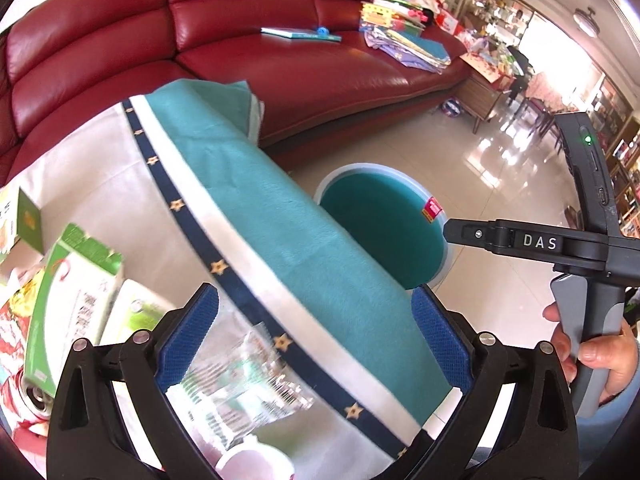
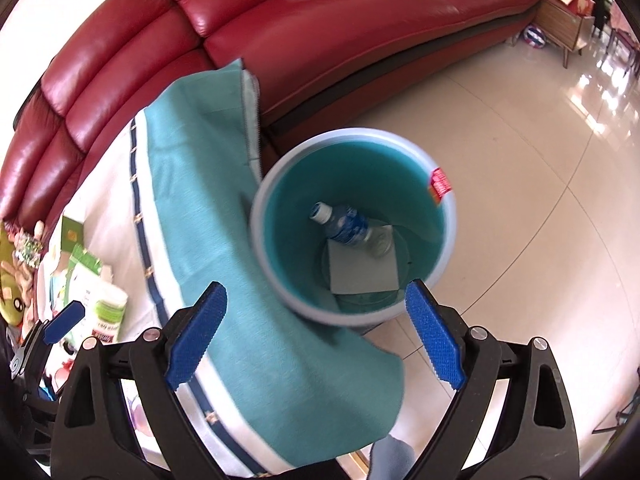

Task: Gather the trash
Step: 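Move both tools back over the table toward the plastic lids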

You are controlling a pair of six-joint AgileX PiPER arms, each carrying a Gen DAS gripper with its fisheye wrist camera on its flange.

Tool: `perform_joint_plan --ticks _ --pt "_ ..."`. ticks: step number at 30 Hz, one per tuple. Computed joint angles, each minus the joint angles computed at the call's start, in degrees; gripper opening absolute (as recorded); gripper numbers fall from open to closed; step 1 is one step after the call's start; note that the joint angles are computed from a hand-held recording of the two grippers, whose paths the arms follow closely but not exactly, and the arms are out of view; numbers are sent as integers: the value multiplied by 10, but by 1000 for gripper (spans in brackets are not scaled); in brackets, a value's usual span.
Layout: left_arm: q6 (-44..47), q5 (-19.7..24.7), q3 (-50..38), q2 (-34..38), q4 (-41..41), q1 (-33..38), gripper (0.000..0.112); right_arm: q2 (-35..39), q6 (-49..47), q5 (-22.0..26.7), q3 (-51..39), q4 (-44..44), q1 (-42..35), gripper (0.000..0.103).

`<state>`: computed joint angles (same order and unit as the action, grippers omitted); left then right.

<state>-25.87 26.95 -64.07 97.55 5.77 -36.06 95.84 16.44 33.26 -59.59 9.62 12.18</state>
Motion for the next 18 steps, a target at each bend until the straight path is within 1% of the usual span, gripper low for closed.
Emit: perform_joint_plan --ticks 7,11,17,18 --pt "-2 -24 118 -101 -2 35 98 -10 81 13 -8 -42 94 87" --pt "17 -36 184 -162 -15 71 98 -6 124 17 -17 -68 151 87" --pt "49 -37 261 -242 -40 128 98 -1 181 24 -27 -102 219 87" --pt "65 -39 274 -254 -54 140 98 1 187 24 -28 -103 229 87"
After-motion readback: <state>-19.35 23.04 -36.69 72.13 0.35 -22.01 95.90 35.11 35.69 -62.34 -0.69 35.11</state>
